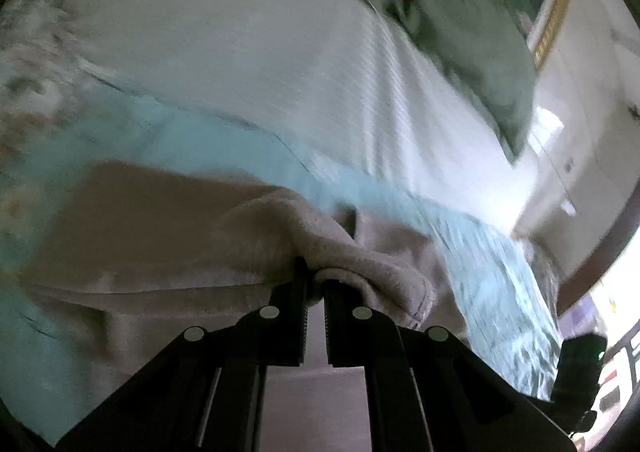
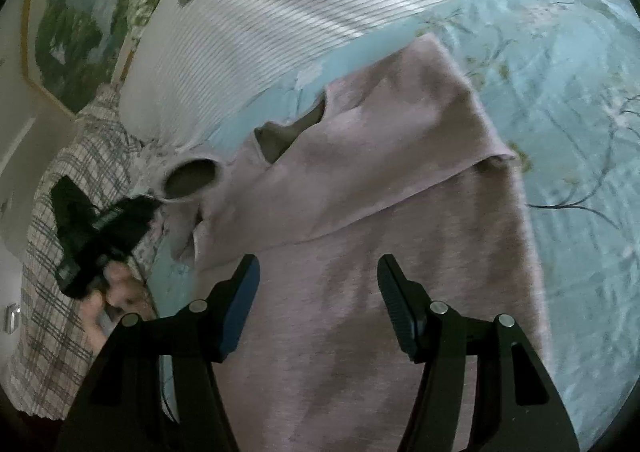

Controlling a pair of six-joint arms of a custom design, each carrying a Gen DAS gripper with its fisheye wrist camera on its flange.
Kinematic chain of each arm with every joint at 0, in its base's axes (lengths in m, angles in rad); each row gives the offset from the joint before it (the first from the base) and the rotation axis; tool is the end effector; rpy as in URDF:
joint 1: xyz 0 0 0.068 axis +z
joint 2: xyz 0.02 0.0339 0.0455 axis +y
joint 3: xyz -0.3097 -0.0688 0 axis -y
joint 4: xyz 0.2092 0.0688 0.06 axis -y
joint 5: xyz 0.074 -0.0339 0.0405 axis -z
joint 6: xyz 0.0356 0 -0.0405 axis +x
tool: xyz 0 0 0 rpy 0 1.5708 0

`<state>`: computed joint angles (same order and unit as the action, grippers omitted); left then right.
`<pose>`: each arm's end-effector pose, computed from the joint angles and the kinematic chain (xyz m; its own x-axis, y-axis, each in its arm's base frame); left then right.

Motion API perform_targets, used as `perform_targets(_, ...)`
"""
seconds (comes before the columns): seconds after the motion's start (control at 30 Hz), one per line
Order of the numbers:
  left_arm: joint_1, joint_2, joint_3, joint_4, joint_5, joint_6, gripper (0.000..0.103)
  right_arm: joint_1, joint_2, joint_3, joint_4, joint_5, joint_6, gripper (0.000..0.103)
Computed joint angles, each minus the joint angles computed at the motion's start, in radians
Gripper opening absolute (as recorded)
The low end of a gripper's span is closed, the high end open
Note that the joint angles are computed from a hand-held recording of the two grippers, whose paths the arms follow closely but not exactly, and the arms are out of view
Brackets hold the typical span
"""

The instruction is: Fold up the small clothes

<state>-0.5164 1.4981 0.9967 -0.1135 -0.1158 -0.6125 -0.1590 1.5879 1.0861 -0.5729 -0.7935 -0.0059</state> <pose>0.2622 -0.1441 0.3114 -0.6452 -0.2903 -0.7067 0.0457 0.9086 -0.4151 0.2851 -0.0200 0.2881 -0.8670 0.1348 -0.4797 -0.2291 0.7470 0.6241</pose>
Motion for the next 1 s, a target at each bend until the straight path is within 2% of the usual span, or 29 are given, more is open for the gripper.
perform_targets(0.13, -0.099, 0.18, 0.061, 0.022, -0.051, -0.042, 0.005, -0.036, 0.02, 0.008, -0.004, 0.003, -0.013, 0.062)
perform_targets(0.2, -0.112, 0.266, 0.082, 0.034, -0.048, -0.055, 0.006, -0.042, 0.035, 0.011, 0.001, 0.004, -0.016, 0.062)
perform_targets(0.3, -0.117, 0.326, 0.058, 0.061, -0.045, -0.066, 0.009, -0.027, 0.054, 0.013, 0.015, 0.009, -0.005, 0.062)
perform_targets(0.37, -0.11, 0.343, 0.054, 0.05, -0.028, -0.071, 0.015, -0.005, 0.065, 0.021, 0.025, 0.015, 0.008, 0.062)
perform_targets(0.43, -0.108, 0.302, 0.001, 0.068, -0.015, -0.076, 0.024, 0.022, 0.081, 0.036, 0.035, 0.023, 0.02, 0.062)
perform_targets(0.47, -0.114, 0.269, -0.023, 0.061, -0.029, -0.083, 0.034, 0.037, 0.093, 0.045, 0.042, 0.028, 0.031, 0.062)
perform_targets(0.5, -0.12, 0.239, -0.045, 0.054, -0.049, -0.09, 0.046, 0.05, 0.102, 0.053, 0.047, 0.03, 0.042, 0.063)
perform_targets(0.57, -0.126, 0.135, -0.121, 0.039, -0.122, -0.109, 0.055, 0.078, 0.136, 0.08, 0.053, 0.03, 0.066, 0.063)
perform_targets(0.67, -0.09, 0.001, -0.197, -0.038, -0.209, -0.135, 0.056, 0.125, 0.187, 0.114, 0.07, 0.025, 0.106, 0.063)
perform_targets(0.77, 0.031, -0.113, -0.274, -0.108, -0.256, -0.166, 0.056, 0.175, 0.236, 0.143, 0.095, 0.019, 0.155, 0.064)
perform_targets(0.93, 0.347, -0.14, -0.361, -0.066, -0.092, -0.089, 0.056, 0.266, 0.335, 0.221, 0.143, 0.045, 0.233, 0.067)
perform_targets(0.97, 0.38, -0.125, -0.362, -0.054, -0.066, -0.07, 0.056, 0.282, 0.355, 0.239, 0.151, 0.053, 0.241, 0.064)
perform_targets(1.0, 0.408, -0.104, -0.359, -0.045, -0.041, -0.053, 0.056, 0.297, 0.37, 0.256, 0.159, 0.064, 0.241, 0.055)
